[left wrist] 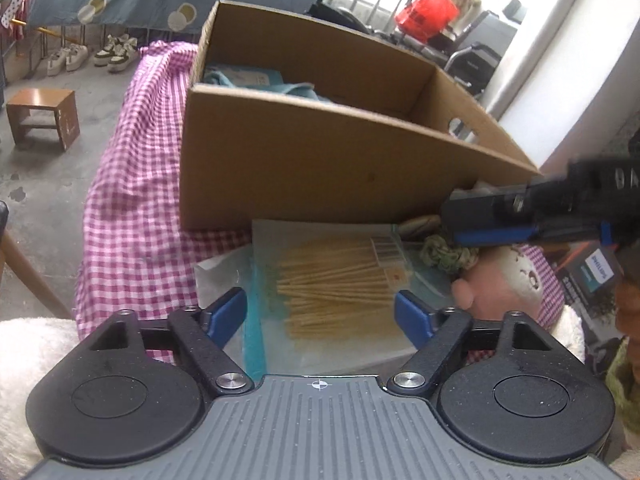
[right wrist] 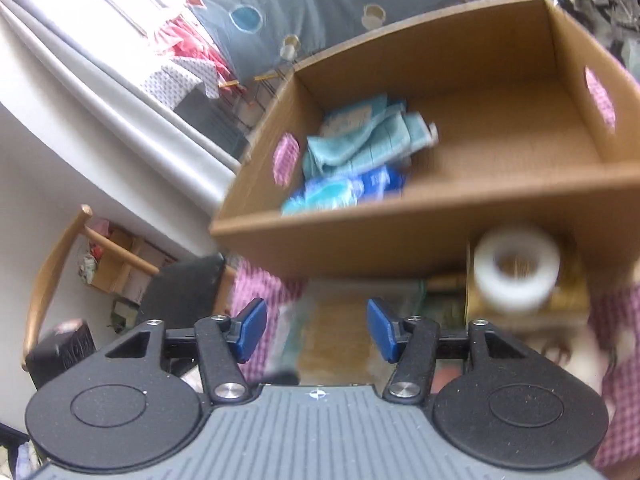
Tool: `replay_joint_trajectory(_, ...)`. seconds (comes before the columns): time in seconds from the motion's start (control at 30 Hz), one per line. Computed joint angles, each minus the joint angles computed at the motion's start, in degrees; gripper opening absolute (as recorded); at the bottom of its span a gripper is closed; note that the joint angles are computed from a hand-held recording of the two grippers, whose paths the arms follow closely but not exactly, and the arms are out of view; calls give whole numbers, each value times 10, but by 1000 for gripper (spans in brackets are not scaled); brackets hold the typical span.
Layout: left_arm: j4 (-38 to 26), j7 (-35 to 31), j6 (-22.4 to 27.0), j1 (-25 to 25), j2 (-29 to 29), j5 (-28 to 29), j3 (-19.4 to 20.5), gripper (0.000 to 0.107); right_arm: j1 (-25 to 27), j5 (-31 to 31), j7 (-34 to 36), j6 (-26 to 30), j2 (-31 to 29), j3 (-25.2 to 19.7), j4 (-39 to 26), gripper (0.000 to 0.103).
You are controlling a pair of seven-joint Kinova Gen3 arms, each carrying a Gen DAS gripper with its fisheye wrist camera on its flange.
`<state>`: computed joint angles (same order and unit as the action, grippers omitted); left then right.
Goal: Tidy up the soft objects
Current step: 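Move the right gripper to the cotton swab bag and close on it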
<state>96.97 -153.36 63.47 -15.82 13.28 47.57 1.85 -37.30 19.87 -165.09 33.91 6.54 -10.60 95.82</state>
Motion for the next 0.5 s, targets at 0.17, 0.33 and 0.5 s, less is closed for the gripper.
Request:
replay_joint_trajectory(0.17, -13, 26, -10, 15, 20, -25, 7, 74, -21, -6, -3, 78, 41, 1, -37, 54)
replay_joint_trajectory(0.33, -16, 30, -17, 17, 28, -33, 15, 74, -28, -19, 12, 124, 76, 13, -75, 55)
replay_joint_trajectory(0.5, -15, 23, -10, 9, 33, -22, 18, 74, -19, -55, 38, 107, 91, 21, -75, 56)
